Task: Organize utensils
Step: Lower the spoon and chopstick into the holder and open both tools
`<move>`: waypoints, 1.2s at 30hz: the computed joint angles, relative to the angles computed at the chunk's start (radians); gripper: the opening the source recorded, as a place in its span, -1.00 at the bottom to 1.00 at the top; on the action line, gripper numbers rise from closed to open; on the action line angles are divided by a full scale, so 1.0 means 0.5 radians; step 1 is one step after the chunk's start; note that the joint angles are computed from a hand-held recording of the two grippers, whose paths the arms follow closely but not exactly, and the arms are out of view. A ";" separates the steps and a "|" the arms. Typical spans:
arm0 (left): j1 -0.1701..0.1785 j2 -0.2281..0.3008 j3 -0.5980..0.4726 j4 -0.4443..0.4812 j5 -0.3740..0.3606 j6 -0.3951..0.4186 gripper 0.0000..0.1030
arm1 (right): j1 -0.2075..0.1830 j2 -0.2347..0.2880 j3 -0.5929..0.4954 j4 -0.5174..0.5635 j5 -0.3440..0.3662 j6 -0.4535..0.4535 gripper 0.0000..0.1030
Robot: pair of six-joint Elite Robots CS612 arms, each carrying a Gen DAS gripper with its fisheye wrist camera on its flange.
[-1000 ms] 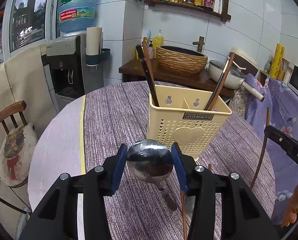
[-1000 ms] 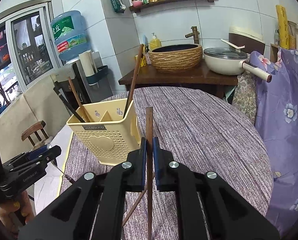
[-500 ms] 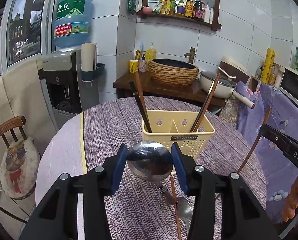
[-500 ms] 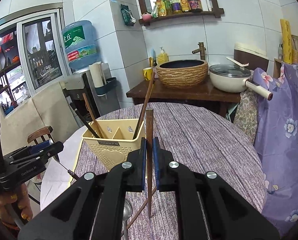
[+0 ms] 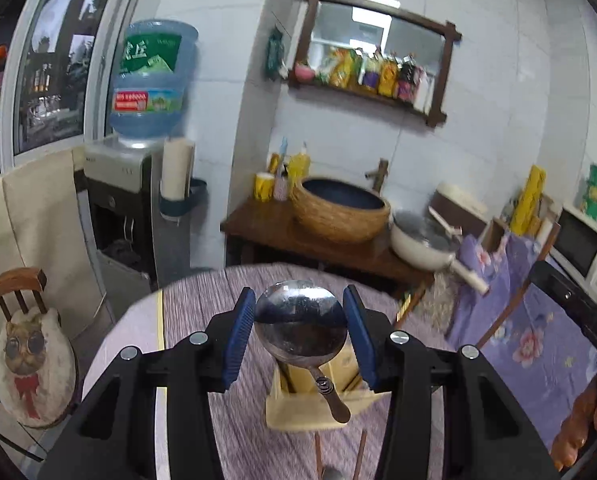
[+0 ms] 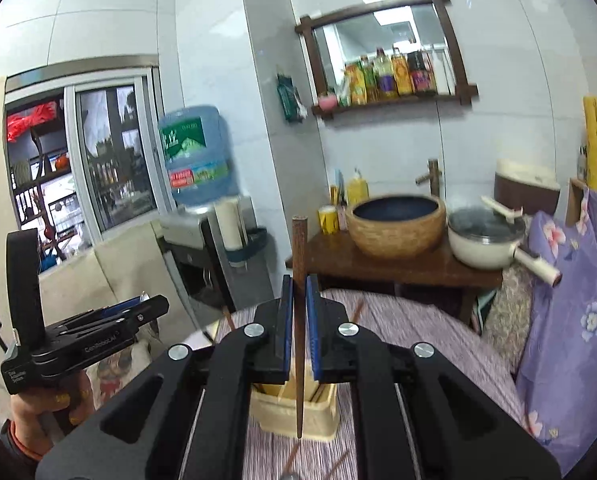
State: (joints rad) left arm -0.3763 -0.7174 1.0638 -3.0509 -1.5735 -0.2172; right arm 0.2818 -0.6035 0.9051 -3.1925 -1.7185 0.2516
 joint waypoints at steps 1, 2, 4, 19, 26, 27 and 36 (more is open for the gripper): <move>-0.004 0.016 -0.040 0.003 0.028 -0.011 -0.12 | 0.001 0.021 -0.055 0.004 -0.008 -0.004 -0.85; -0.006 0.027 -0.067 0.005 0.047 -0.012 -0.12 | 0.003 0.048 -0.121 0.022 -0.013 0.001 -0.85; -0.018 0.049 -0.100 -0.007 0.108 0.005 -0.12 | 0.008 0.088 -0.204 0.045 -0.043 -0.018 -0.85; -0.090 0.208 -0.084 -0.083 0.350 0.082 -0.15 | 0.001 0.359 -0.440 0.213 -0.103 0.101 -0.85; -0.095 0.241 -0.078 -0.034 0.355 0.117 -0.15 | 0.001 0.403 -0.435 0.237 -0.108 0.142 -0.85; -0.097 0.244 -0.076 -0.036 0.359 0.123 -0.15 | 0.003 0.406 -0.437 0.232 -0.119 0.125 -0.85; -0.099 0.245 -0.054 -0.031 0.340 0.188 -0.06 | -0.013 0.393 -0.405 0.226 -0.068 0.170 -0.70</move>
State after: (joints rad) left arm -0.4260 -0.5947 1.0365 -3.0664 -1.4036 -0.1230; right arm 0.2754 -0.4068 0.7028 -3.0794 -1.7527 0.3364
